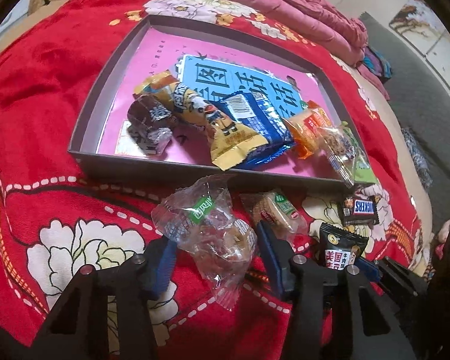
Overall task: Organize snacks
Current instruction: 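Grasp the green cartoon snack bag with the right tool and lift it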
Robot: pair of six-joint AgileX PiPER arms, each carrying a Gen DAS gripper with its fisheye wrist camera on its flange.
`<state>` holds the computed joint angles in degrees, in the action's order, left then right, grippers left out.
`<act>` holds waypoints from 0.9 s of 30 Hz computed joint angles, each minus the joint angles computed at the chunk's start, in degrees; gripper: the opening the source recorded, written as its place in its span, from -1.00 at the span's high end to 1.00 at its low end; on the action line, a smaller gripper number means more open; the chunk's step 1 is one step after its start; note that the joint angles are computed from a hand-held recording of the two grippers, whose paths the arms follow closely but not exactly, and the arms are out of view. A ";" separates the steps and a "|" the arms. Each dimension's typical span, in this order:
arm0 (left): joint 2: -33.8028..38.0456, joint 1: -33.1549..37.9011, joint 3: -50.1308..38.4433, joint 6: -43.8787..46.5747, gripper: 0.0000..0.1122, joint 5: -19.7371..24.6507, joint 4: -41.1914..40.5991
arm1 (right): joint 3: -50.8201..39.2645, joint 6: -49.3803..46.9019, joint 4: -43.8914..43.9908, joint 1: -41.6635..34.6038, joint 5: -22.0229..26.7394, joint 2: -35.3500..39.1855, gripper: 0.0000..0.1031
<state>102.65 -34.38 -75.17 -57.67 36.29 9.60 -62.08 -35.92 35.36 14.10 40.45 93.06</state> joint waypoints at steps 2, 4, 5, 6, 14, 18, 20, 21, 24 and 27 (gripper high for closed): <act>-0.39 0.51 0.91 0.26 0.08 -1.18 -0.92 | 0.03 -0.93 1.14 -0.29 0.12 0.00 0.22; -0.58 0.46 1.40 0.00 0.10 -1.79 -0.56 | 0.32 -1.80 2.06 -0.50 0.12 -0.23 0.22; -0.63 0.37 1.51 -0.12 0.12 -1.91 -0.35 | 0.48 -2.24 2.54 -0.61 0.05 -0.36 0.22; -0.80 0.36 1.85 -0.16 0.12 -2.31 -0.27 | 0.64 -2.82 3.25 -0.78 0.02 -0.50 0.23; -3.81 1.58 5.90 1.32 0.15 -5.35 -2.90 | 0.96 -6.38 7.69 -2.68 0.30 -0.72 0.23; -5.94 1.97 7.82 0.27 0.15 -5.28 -2.29 | 1.06 -7.69 8.69 -2.81 -0.30 -1.30 0.24; -7.00 1.86 8.38 -0.74 0.15 -4.76 -0.81 | 1.17 -8.69 9.36 -2.81 -0.63 -1.68 0.25; -7.45 1.71 8.54 -1.49 0.15 -4.49 0.19 | 1.26 -9.17 9.67 -2.77 -0.83 -1.89 0.26; -8.23 1.00 8.19 -3.48 0.15 -2.82 3.49 | 1.40 -10.12 10.29 -2.74 -1.10 -2.21 0.27; -8.79 0.52 8.01 -4.61 0.15 -2.05 5.26 | 1.21 -10.39 10.45 -3.03 -0.78 -2.24 0.45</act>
